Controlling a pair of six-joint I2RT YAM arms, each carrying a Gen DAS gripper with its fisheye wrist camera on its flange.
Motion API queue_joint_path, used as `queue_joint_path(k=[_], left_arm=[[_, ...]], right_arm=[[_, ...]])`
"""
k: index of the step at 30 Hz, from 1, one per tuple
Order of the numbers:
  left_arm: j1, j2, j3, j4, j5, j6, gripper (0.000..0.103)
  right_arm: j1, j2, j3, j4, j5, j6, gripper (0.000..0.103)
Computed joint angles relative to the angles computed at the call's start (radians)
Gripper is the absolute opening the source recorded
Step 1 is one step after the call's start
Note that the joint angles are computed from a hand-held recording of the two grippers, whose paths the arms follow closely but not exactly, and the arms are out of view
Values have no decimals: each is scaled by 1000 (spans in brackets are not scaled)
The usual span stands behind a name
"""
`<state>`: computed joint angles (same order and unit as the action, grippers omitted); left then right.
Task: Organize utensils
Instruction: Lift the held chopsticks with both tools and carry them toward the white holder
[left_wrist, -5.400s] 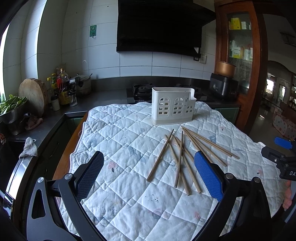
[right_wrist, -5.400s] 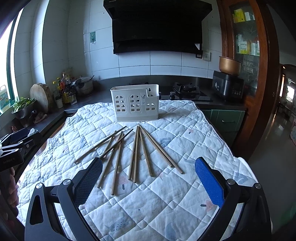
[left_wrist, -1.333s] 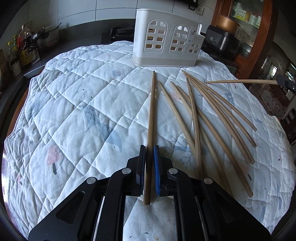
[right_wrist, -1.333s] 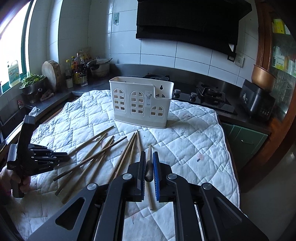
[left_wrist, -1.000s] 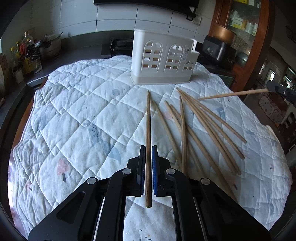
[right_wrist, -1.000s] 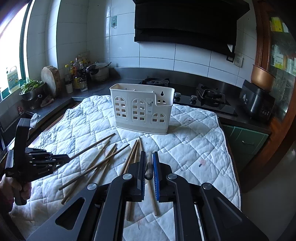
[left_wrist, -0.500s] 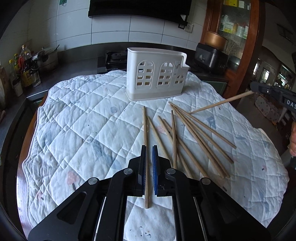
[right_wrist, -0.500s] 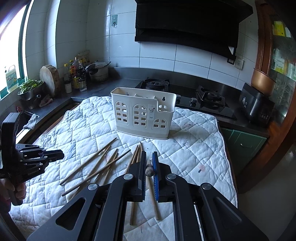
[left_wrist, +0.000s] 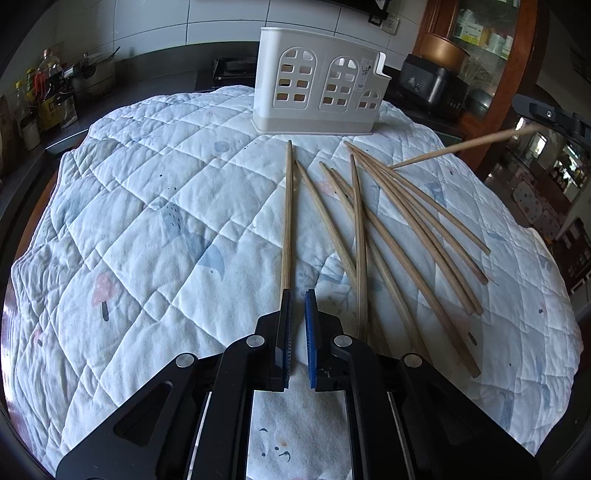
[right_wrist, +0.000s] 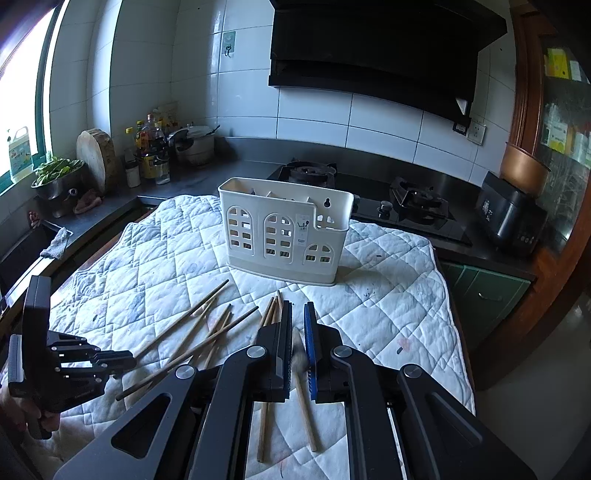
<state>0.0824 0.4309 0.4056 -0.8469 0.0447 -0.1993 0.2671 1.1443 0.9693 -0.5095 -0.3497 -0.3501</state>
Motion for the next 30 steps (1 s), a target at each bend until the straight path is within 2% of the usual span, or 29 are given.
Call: queue_joint_path(k=[10,11,12,13,14,16,21,22,23,26,30], left_arm=[[-8,14,-5,18,-34,-33,8],[-9,17,-6,19,-35,-33,16],[-1,22,-8,20,-23,-32,30],[4,21,-12,21,-16,-42,57],[4,4,-21,24,-14,-48,58],[-30,-1,-29,31,-41,-64,55],[-15,-7,-30,38,-29,-70,52],[-12,-10,-27,36,-25,-68,42],[-13,-10,-26,36,-25,-68,38],[-30,-3,-31,45,-38,-67,36],[-33,-3,-34,49,-41,-66,26]], right_arm=[[8,-4,-3,6,-2,2,6],[6,-6,-4,4,-3,2,6],[5,-6,-3,0,-6,4,6],[-4,-10,-6,-6,-15,0,6],[-13,-16,-12,-9,-22,-1,7],[-31,-27,-28,-18,-31,-10,7],[-131,-41,-87,-41,-89,-61,14],[-157,-40,-102,-42,-95,-76,14],[-185,-35,-114,-44,-104,-95,15],[-263,9,-141,-67,-133,-150,15],[-312,46,-213,-44,-121,-224,18]])
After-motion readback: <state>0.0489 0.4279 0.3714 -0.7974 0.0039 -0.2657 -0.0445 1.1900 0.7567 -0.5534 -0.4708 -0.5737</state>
